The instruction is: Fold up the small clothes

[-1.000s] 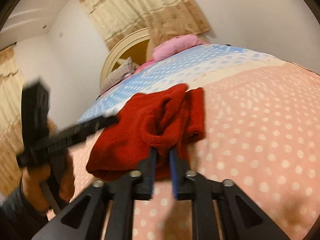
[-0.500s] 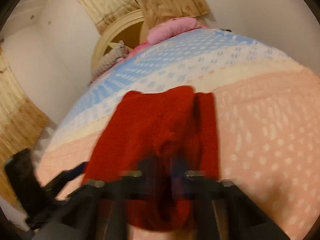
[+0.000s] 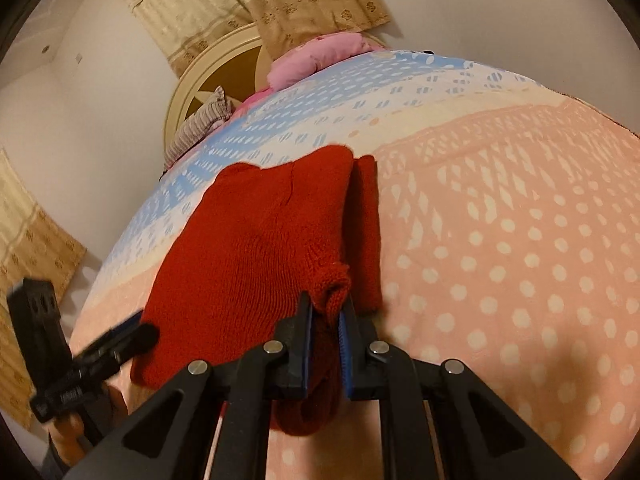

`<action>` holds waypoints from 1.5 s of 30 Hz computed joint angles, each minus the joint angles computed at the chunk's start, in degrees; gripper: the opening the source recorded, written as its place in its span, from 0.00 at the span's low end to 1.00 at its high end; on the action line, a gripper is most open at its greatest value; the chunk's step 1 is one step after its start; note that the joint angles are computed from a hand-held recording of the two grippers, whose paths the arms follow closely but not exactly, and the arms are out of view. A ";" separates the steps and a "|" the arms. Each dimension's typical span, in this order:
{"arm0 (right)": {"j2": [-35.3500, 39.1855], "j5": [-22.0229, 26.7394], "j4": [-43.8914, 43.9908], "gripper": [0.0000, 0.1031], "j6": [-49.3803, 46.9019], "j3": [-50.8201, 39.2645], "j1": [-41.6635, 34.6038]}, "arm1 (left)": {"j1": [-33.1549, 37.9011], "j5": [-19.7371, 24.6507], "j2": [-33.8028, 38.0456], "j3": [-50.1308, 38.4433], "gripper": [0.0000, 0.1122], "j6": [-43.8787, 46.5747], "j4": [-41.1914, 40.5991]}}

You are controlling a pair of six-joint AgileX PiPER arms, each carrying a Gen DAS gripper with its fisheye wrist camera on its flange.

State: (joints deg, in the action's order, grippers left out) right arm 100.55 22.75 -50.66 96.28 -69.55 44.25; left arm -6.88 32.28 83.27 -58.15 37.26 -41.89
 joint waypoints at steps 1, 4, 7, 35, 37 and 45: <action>-0.19 -0.42 0.63 0.11 -1.67 0.05 -0.22 | -0.26 0.24 0.55 -0.39 0.92 -0.70 0.72; -0.43 4.49 -2.16 0.35 -0.56 -2.57 0.18 | -0.87 0.54 0.89 -0.72 0.92 -2.16 2.65; -0.34 9.67 -6.89 0.56 2.65 -5.85 0.82 | -0.58 0.75 0.68 -0.33 0.92 -1.80 2.23; 17.04 9.65 45.33 0.56 -59.73 -31.98 -9.32 | -0.40 -1.09 3.06 -1.44 0.92 -5.31 0.67; 16.12 7.55 42.63 0.56 -58.05 -29.63 -8.93 | -0.34 0.26 4.06 -2.17 0.92 -6.21 1.49; 12.26 -1.14 44.32 0.56 -58.17 -19.86 -10.18 | -0.75 0.51 4.16 -1.12 0.92 -4.22 0.12</action>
